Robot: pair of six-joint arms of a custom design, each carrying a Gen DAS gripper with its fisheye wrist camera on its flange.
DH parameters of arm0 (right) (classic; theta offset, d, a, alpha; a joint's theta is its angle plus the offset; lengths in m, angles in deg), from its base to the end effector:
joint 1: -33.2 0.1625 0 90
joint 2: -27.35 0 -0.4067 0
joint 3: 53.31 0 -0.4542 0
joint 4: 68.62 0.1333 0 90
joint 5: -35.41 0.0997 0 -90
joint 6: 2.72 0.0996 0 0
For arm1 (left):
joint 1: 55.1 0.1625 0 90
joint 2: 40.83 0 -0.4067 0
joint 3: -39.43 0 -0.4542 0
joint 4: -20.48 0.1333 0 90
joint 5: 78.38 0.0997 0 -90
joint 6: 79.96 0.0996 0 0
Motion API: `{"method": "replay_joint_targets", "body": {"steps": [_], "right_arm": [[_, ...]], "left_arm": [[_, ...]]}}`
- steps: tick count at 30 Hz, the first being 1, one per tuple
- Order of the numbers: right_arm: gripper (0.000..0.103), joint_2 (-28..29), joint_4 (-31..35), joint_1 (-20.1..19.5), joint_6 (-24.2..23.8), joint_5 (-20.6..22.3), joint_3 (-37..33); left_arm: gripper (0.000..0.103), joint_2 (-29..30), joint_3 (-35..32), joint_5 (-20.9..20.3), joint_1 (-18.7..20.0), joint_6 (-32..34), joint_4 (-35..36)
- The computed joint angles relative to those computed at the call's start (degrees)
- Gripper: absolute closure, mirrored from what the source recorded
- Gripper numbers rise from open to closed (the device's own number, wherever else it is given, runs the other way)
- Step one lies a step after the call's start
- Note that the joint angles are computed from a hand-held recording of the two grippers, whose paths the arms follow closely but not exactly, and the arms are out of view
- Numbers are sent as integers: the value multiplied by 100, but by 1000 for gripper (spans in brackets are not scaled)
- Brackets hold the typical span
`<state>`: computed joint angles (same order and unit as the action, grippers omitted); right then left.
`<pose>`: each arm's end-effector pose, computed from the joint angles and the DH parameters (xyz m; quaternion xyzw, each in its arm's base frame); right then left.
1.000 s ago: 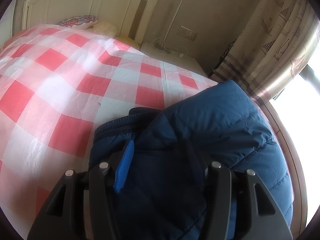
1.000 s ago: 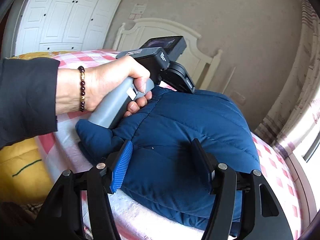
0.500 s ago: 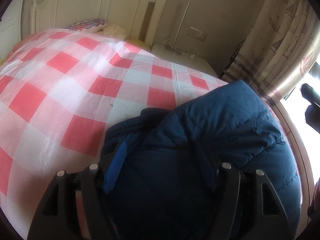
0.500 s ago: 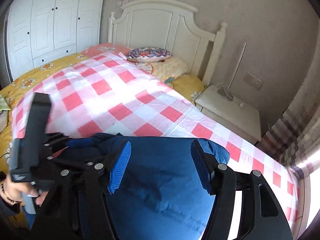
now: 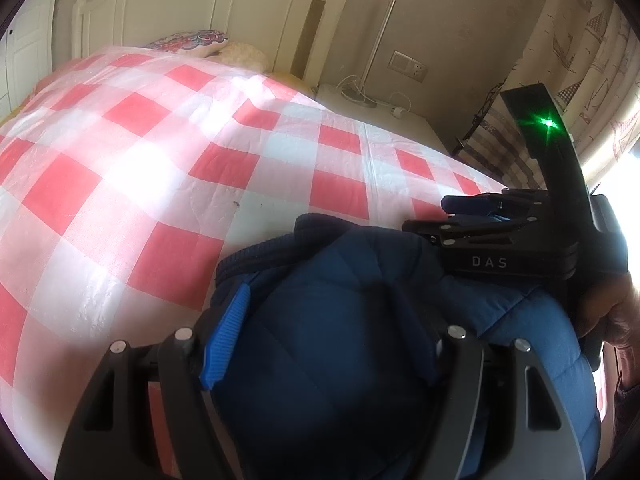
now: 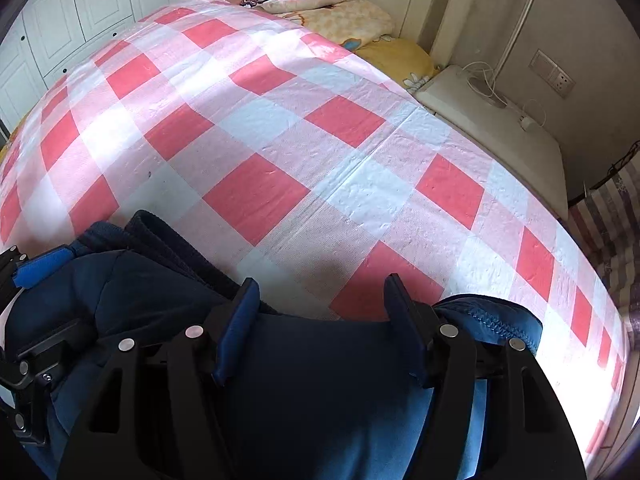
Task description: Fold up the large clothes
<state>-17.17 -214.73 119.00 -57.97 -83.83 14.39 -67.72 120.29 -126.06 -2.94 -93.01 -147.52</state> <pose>0.0230 -0.8424 0.2501 0.3353 -0.8682 0.1181 0.3462 -0.3024 -0.7159 -0.0475 0.1224 0.9070 -0.3270 0.2354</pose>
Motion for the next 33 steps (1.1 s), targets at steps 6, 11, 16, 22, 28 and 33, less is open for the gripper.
{"method": "replay_joint_targets", "body": {"steps": [6,11,16,22,28,33], "right_arm": [[43,-187,-914,13,-346,129,436],[6,-1163,-1981,131,-351,411,1535],[5,-2897,-635,-436,584,1758,2652],[5,-3808,2119,-1588,1532,3194,2964],[4,-3701,3296,-2113,1552,4282,2985],[5,-3702,3179,-2183,1251,4674,3123]], "left_arm": [[31,-7,-14,-63,22,-45,59],[28,-105,57,-281,44,-8,128],[8,-823,956,-666,65,-615,-357],[2,-1542,2002,-1930,192,-777,-653],[2,-1584,2307,-3117,450,-1035,-742],[2,-1586,2219,-3562,451,-932,-234]]}}
